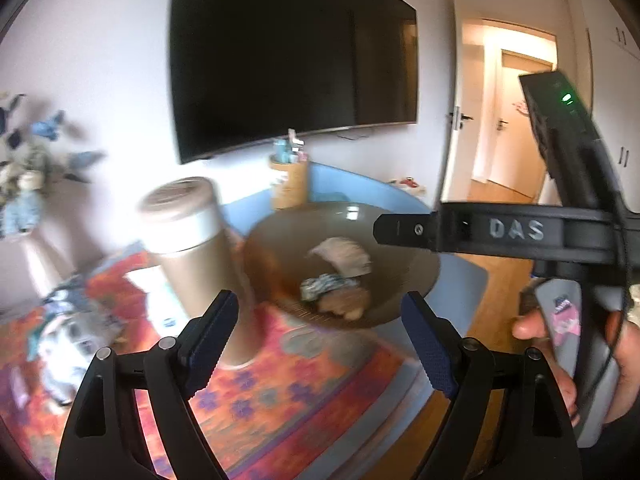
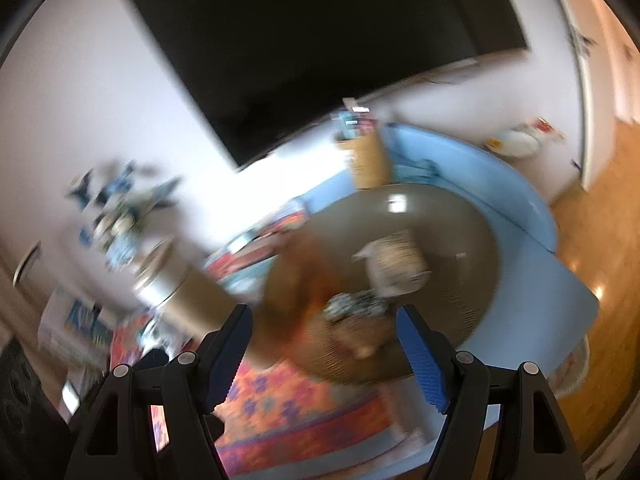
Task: Organize soft objects
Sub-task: 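Carry both items to the brown bowl and open both grippers to drop them, then return both grippers to the bed over the lilac packet and Stitch plush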
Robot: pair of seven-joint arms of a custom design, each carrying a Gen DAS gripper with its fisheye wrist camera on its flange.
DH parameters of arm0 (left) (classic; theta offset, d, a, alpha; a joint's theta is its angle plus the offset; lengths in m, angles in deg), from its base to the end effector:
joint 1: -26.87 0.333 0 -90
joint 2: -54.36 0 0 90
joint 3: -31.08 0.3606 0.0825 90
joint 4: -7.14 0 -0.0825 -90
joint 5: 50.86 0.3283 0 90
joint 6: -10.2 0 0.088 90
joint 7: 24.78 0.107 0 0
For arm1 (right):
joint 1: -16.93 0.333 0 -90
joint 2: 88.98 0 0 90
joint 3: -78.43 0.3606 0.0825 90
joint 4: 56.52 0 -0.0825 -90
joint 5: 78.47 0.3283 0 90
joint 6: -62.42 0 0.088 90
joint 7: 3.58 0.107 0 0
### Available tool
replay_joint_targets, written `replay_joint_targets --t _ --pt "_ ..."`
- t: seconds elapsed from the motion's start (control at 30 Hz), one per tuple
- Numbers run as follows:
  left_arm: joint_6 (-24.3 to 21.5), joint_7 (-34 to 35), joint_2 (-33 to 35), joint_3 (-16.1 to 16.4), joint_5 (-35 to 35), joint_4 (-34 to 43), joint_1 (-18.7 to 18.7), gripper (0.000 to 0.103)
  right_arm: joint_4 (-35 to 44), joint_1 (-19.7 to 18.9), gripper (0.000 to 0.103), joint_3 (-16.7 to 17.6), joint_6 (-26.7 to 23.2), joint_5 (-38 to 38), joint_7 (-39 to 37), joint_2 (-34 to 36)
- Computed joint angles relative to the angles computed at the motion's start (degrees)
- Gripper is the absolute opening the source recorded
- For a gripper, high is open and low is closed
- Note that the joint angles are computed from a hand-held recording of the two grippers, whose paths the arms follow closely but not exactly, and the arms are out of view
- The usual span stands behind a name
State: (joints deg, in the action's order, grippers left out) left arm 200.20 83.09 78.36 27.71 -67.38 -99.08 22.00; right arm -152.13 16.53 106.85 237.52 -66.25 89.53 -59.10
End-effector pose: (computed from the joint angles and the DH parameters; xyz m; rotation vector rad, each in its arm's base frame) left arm 0.6582 -0.0577 0.4984 -1.4973 1.6966 -0.9421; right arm 0.6561 0.2370 0.5058 -1.5980 1.5131 -0.2039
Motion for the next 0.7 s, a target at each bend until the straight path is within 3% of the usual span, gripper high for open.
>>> replay_joint_targets --t 0.13,0.27,0.37,0.43,0.5,0.57,0.63,0.7 --pt "3.3 -0.3 -3.4 5.1 -2.4 -5.8 -2.4 0.082 -1.9 2.5 0.073 1.6 2.2 -2.7 -2.3 -1.5" --pt "5.7 0.4 -5.9 7.1 -5.5 -10.5 -1.9 0.082 -0.1 5.7 0.079 3.3 1.9 -5.7 -3.8 -0.3" --pt "6.8 0.1 -7.3 5.3 -6.4 -13.6 2.5 0.082 3.9 11.2 0.080 0.9 -0.4 -8.3 -3.6 1.8" --pt "7.9 -1.2 -8.2 2.4 -5.5 -15.7 7.3 0.082 8.3 15.0 0.080 -1.0 -3.4 -9.6 -3.7 4.1" --pt "8.2 -4.8 -8.2 -2.9 -2.3 -17.1 15.1 0.082 12.7 18.5 0.080 -2.5 -6.2 -10.1 -3.9 6.8" --pt "8.2 -8.3 -7.9 -5.8 0.4 -18.0 20.6 0.082 16.8 21.2 0.080 -3.8 -8.7 -10.0 -4.3 9.4" --pt "7.8 -10.3 -7.2 -6.5 2.3 -18.3 23.4 0.082 21.4 23.7 0.080 -4.8 -11.3 -9.7 -4.9 12.5" --pt "7.9 -10.6 -6.4 -2.8 0.8 -18.8 21.8 0.082 25.2 25.6 0.080 -5.5 -12.8 -8.9 -5.4 15.2"
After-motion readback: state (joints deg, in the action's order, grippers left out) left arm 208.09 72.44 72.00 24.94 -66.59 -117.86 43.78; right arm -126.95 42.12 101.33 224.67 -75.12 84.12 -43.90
